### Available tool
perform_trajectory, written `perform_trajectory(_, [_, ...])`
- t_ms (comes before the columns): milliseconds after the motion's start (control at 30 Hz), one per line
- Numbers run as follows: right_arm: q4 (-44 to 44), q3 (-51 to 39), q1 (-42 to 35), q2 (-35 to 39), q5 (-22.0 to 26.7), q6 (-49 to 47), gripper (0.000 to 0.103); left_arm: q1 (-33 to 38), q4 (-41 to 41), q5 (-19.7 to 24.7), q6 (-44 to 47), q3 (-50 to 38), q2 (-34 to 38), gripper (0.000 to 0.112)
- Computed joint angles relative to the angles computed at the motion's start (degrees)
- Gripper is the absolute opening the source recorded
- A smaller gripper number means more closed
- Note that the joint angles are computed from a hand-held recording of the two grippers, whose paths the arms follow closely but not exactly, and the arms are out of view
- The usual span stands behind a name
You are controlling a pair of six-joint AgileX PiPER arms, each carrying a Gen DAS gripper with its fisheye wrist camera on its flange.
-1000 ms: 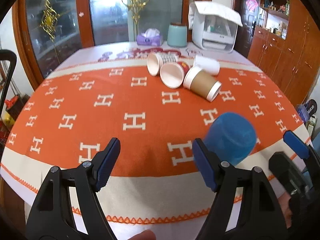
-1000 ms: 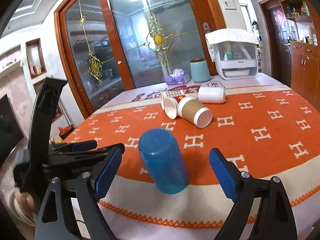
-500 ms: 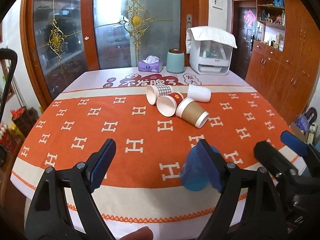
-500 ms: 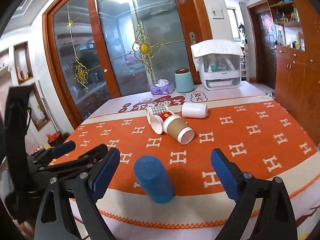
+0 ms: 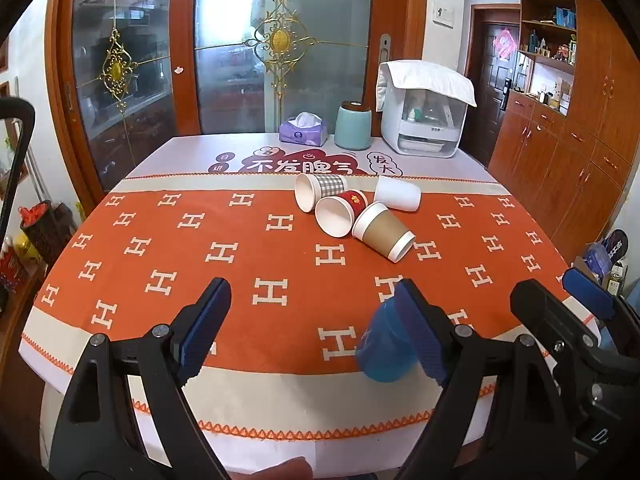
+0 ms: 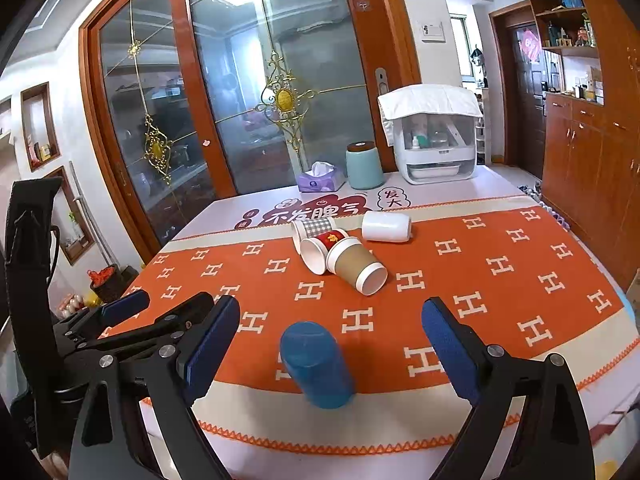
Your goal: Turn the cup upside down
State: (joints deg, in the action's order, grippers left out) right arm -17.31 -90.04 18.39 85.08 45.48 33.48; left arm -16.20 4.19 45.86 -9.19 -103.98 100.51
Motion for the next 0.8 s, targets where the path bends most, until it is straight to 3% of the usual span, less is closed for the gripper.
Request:
perform_trajectory(467, [1.7,-5.6,-0.3,2.1,5.8,-0.8,0.096,-0.6,3.8,2.2,-5.2,-1.3,-0.6,0.082])
perform_trajectory(800, [6.3,-4.7,-3.2,1.3,5.5,-4.5,0.097,-3.0,8.5,4.8,-10.6,-1.4,-1.3,0.082])
